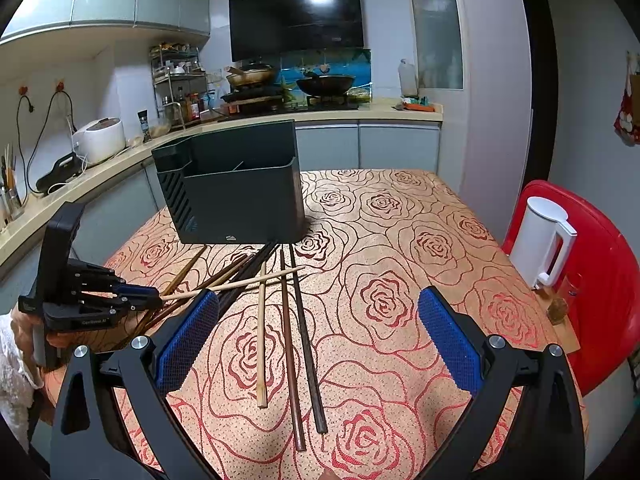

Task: Organize utensils
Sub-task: 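Grasp a light wooden chopstick with the left tool while the right tool grasps a dark chopstick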

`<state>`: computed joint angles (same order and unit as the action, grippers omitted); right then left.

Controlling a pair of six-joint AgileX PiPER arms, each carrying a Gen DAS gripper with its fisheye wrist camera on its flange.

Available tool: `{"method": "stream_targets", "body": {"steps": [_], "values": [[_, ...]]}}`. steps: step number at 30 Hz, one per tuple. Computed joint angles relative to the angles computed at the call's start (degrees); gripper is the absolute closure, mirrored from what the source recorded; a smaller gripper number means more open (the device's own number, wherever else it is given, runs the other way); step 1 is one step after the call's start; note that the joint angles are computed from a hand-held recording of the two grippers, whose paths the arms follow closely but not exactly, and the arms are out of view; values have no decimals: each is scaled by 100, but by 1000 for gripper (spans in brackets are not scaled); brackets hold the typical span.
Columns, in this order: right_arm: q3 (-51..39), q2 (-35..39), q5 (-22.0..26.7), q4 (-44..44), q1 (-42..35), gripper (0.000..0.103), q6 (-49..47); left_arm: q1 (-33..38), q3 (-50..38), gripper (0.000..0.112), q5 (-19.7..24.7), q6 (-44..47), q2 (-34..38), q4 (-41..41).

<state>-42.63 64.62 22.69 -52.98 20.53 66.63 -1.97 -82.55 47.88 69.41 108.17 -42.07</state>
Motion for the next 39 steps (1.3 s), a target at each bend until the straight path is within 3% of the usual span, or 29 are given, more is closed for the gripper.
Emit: {"method": "stream_targets", "body": {"steps": [11,20,26,28,31,34,39], "values": [[52,-187,61,124,-43,6,-190,-153,1376,105,-894,-146,-1213,-483],[697,-583,115,143,-141,7,-467,-447,2411,105,-1208,-1430,-2415,-153],[1154,-622,8,592,-75,34,-847,-908,3139,105,-1955,-2358,-3091,439],[1215,-539,68,200,67,41,-477,-1164,3338,105,-2327,-2773,-3231,912],[1251,-282,225,-479,301,52,96,-1223,3396,105,-2421,-2820,-3260,977],[1218,-48,-176,69,78,60,-511,-1132,3403,105,-2343,-2610,-3286,720],[1167,291,-532,282,-89,70,-726,-1083,3397,105,-2291,-2541,-3291,560]]}}
